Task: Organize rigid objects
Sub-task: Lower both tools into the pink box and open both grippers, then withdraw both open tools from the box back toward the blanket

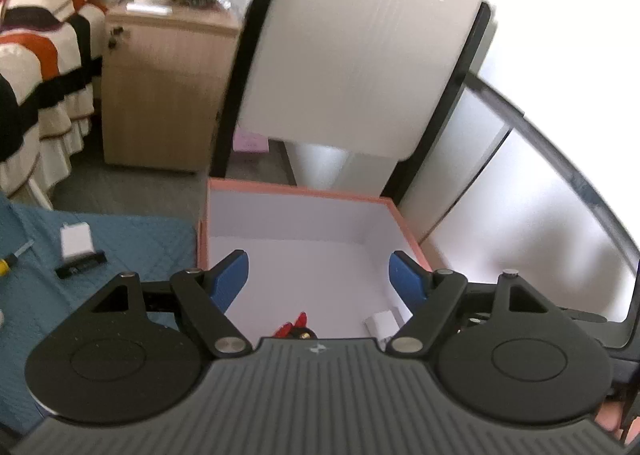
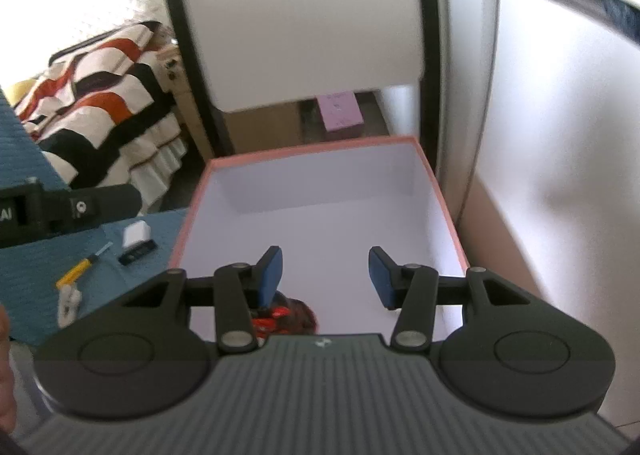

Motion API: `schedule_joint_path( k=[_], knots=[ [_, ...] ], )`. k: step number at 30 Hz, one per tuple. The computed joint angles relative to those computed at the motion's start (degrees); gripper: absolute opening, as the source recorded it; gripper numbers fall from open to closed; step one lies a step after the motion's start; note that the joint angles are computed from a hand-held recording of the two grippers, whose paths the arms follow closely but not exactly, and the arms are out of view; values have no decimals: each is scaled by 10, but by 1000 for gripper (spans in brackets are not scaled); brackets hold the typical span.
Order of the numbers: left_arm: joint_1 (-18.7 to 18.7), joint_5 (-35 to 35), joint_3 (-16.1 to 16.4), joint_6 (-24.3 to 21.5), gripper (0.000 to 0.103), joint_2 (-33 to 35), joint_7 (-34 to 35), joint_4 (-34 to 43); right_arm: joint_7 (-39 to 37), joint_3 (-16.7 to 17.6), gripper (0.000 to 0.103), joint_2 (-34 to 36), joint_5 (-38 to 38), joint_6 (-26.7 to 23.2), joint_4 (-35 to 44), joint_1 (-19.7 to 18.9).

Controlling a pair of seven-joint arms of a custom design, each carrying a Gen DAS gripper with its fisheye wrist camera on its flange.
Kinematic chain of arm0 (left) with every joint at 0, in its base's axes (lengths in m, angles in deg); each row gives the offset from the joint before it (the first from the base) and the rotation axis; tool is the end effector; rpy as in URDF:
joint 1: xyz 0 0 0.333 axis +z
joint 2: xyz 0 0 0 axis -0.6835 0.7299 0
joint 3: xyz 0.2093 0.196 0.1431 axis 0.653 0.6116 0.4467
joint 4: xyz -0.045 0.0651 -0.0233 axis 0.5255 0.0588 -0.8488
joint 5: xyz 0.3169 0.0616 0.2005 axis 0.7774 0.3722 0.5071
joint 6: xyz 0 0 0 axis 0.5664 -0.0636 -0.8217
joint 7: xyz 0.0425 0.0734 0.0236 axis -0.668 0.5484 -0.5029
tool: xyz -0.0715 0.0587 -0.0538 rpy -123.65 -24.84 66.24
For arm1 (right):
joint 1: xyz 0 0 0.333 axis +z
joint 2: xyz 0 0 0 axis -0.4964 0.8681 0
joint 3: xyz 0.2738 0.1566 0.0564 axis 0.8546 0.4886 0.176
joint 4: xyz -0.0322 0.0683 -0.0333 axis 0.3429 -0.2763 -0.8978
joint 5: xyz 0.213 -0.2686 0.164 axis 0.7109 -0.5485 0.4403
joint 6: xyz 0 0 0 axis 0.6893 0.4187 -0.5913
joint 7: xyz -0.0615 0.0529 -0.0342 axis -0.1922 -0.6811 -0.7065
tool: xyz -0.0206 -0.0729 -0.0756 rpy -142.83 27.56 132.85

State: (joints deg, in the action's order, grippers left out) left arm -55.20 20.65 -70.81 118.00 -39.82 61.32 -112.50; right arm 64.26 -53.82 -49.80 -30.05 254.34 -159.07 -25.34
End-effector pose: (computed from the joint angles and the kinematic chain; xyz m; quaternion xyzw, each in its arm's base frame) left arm 0.6863 -0.1563 0.4820 -0.7137 0.5387 -0.3960 0.2087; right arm 0.7050 0.1549 0.4186 -0.7189 0.5698 -0.1744 0.3580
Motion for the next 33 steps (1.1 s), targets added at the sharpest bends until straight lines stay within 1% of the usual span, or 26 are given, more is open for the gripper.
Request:
schedule_joint_path(
  k=[2,4,8,11,13,18,22,25,28,30,31,33],
  knots=[
    [-17,19,25,8,81,-24,-19,-23,-8,11,51,-11,6,9,-10,-3],
    [-26,42,42,18,81,-51,-38,-50,-20,23,51,-24,16,20,-26,-9],
    [-30,88,60,32,81,-89,-74,-89,-28,34,51,-43,30,29,-44,-9],
    [-33,136,79,48,81,-118,-120,-117,-44,46,51,-61,44,37,-64,-11],
    [-42,186,100,54,81,-138,-168,-135,-48,44,51,-66,45,38,-67,-3],
    [-46,318,127,67,81,-186,-285,-180,-70,59,51,-83,67,48,-85,2],
    [-27,408,122,63,81,-220,-370,-210,-89,73,51,-93,86,58,-100,5],
    [-2,495,110,60,81,-243,-451,-230,-110,88,51,-97,103,62,-110,3],
    [27,558,92,56,81,-264,-513,-250,-122,92,51,-99,111,61,-116,10],
    [46,582,79,52,81,-276,-536,-264,-133,97,51,-99,119,61,-119,13],
    [54,580,73,48,81,-283,-538,-275,-133,94,51,-99,119,61,-120,18],
    [75,600,61,51,81,-290,-563,-287,-139,98,51,-98,125,60,-123,22]
  ],
)
